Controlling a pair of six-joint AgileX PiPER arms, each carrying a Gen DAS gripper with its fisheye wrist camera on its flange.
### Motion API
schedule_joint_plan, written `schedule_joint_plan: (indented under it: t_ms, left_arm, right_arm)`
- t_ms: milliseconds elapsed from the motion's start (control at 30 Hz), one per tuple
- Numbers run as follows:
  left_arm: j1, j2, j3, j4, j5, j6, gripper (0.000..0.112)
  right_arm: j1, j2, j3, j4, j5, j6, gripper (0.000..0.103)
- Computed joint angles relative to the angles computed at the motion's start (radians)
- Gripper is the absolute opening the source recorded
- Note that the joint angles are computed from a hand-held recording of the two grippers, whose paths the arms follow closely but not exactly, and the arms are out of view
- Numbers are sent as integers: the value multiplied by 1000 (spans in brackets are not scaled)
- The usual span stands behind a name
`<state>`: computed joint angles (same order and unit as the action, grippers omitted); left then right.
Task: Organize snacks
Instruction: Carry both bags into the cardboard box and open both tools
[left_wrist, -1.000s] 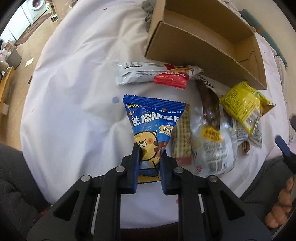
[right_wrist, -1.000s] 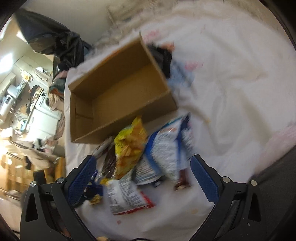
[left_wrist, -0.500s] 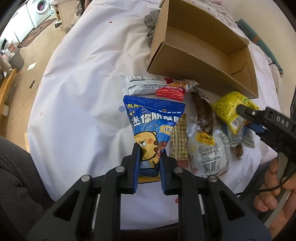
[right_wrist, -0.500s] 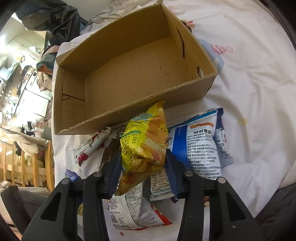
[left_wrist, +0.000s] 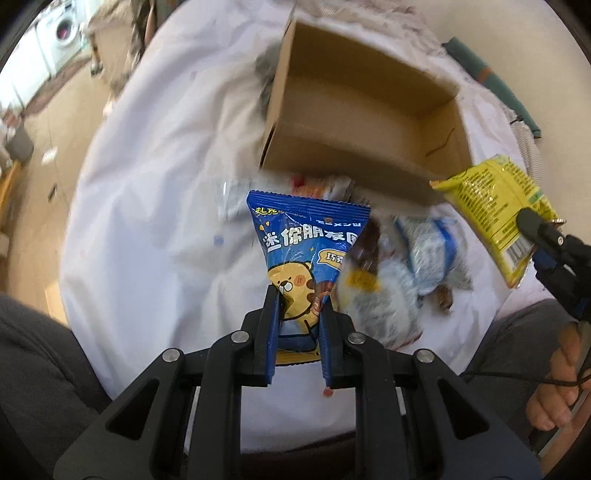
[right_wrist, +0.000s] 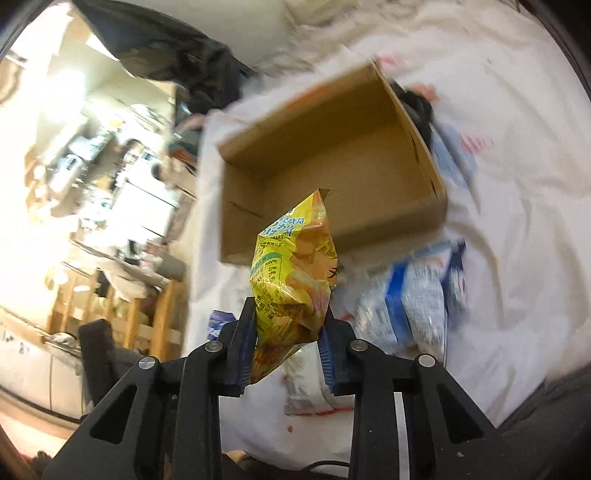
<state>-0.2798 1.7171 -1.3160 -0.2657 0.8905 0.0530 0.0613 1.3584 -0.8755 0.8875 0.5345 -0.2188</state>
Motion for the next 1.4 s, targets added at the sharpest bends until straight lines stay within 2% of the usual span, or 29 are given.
schedule_joint_plan:
  t_ms: [100,267,500,600,700,867,1000,1300,1400]
  left_arm:
    - [-16,13,-110,26,13,-7,15]
    - [-34,135,-373,69,88,-39,15]
    - [-76,412,-822,153,200,-92,15]
    - [-87,536,-999,169,258,-105,15]
    - [-103,645,-1149,189,310,-103,15]
    - [-130,698,-1149,245,235,-92,16]
    - [-126,741,-1192,204,254,-60,16]
    - [-146,668,-1023,226,132,-42,16]
    - [-144,662,-1012,222,124,-45,16]
  right_arm:
    - [-52,-5,-25,30,3,-74,31]
    - [-105,94,-136,40,-3,-120,31]
    - [-126,273,-278,28,-34,-144,31]
    - [-126,335,-293,67,-78,-221,31]
    - [-108,386,-309,-51,-109,-144,32]
    - [-114,452,-344,-77,-93,-117,32]
    - [-113,459,-346,-81,-94,-112,32]
    - [-114,474,-352,-128,-116,-72,35]
    - [-99,465,-346,-150,-135,-67,35]
